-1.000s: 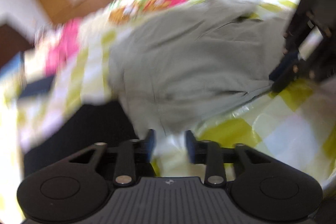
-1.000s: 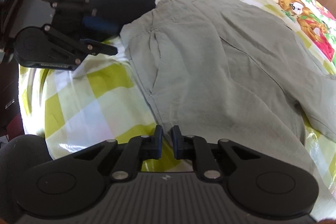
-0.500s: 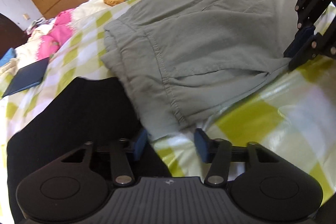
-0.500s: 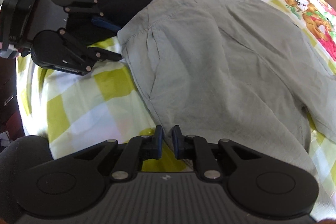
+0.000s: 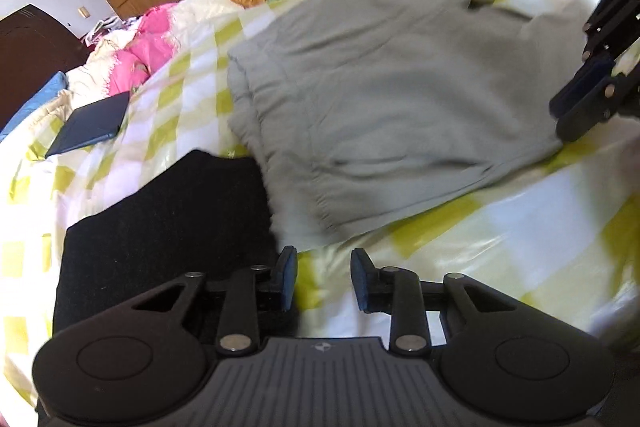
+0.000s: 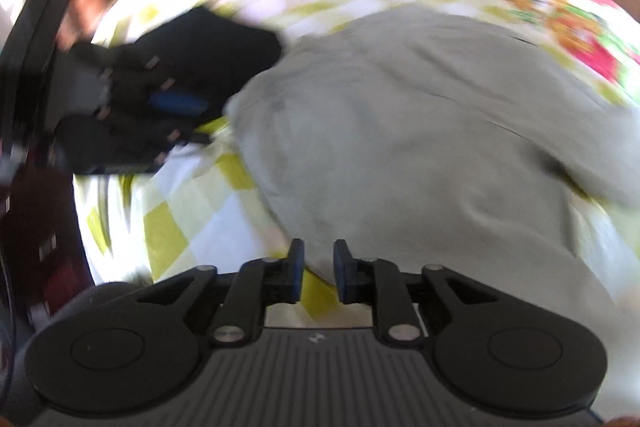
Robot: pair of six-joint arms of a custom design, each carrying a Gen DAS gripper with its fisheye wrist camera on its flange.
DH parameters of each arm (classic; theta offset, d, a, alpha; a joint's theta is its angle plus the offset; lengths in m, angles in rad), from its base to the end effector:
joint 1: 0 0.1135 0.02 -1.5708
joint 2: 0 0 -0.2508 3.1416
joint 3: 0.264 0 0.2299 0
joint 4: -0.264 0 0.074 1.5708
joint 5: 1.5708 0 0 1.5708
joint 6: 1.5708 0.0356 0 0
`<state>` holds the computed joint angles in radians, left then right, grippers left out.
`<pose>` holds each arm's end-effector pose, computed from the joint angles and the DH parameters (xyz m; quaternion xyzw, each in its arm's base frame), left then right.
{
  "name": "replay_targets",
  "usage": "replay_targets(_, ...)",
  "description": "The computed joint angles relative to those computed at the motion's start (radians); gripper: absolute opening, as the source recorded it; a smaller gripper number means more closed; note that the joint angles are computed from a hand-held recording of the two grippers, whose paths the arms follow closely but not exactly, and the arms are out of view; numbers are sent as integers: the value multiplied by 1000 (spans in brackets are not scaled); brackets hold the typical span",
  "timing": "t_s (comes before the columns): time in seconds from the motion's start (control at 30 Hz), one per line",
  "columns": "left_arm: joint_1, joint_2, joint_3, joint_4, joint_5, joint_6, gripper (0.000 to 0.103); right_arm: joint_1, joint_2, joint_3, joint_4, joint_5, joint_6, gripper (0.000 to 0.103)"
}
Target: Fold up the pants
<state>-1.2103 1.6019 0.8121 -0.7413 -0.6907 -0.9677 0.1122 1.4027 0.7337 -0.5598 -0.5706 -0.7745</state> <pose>0.1026 -0.2078 0.1474 0.1072 0.9347 0.1403 0.3086 0.2206 0.0442 0.1722 -0.4489 0.8336 0.2092 0.2446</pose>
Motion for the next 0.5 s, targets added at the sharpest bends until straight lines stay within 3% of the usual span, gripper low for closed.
replay_targets(0.13, -55, 91, 125, -103, 3, -102, 47, -354, 57, 90, -95, -41, -46, 20)
replay_targets(0.27, -66, 174, 252, -99, -9, -133, 48, -693, 219, 226, 6, -18, 27, 22)
replay_targets(0.4, -59, 337, 466, -18, -57, 32, 52, -922, 450, 452, 77, -14, 200, 24)
replay_targets(0.5, -20, 453, 618, 119, -20, 184, 56, -994, 606, 620, 81, -57, 318, 31)
